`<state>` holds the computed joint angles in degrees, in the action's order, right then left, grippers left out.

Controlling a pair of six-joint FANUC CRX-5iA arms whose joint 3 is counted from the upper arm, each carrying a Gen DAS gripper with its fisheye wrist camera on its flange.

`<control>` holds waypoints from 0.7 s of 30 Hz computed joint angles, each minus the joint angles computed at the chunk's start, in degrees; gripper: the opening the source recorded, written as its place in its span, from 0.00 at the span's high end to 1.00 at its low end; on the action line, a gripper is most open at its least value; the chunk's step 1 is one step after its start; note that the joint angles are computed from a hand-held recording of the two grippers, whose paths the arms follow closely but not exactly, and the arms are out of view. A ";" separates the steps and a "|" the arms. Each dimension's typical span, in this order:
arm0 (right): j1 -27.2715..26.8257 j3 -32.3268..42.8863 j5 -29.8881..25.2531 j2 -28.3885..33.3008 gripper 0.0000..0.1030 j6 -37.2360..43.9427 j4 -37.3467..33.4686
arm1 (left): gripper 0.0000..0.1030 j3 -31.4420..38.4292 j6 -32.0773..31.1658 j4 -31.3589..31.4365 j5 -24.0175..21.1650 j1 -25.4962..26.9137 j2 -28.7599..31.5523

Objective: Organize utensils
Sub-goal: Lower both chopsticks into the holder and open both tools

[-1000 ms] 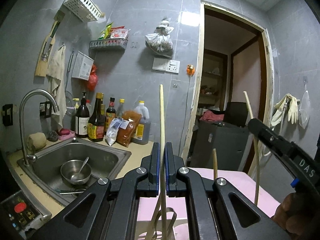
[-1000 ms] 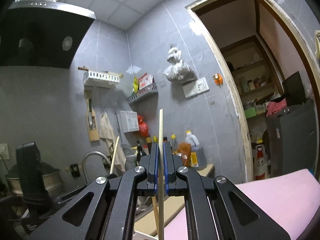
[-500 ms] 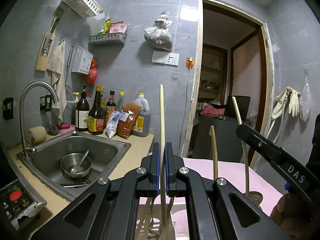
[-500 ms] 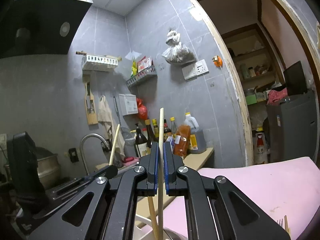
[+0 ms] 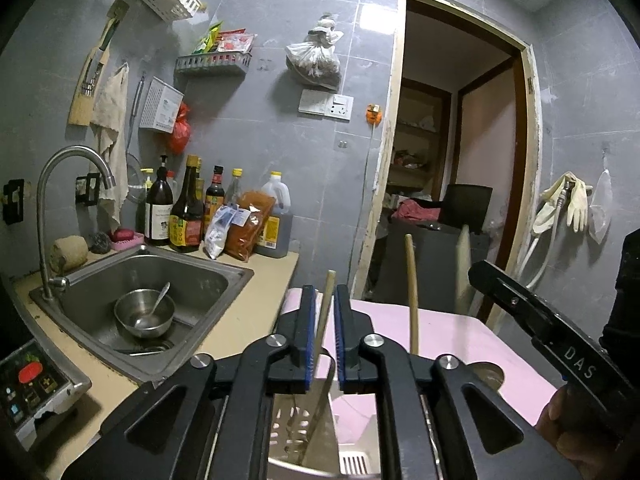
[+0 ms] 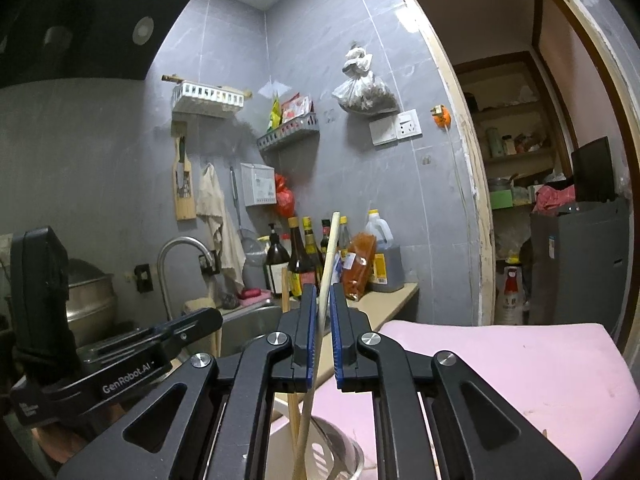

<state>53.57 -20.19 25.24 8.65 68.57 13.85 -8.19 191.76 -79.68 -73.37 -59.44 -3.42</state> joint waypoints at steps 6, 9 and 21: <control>0.03 -1.11 -0.92 -1.47 0.88 0.40 0.60 | 0.75 -0.14 1.30 -0.02 0.39 -1.23 -0.55; -0.04 -1.94 -1.06 -2.96 0.77 1.82 -0.62 | 0.69 0.28 1.38 -0.38 0.35 -2.13 -0.81; -1.21 -4.24 -5.61 -12.42 0.32 22.16 -19.12 | 0.22 5.06 0.95 -3.11 -0.12 -6.43 1.45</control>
<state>52.35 -24.43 19.63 -3.77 90.73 -5.26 -3.13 192.72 -82.79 -73.49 -65.86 -1.97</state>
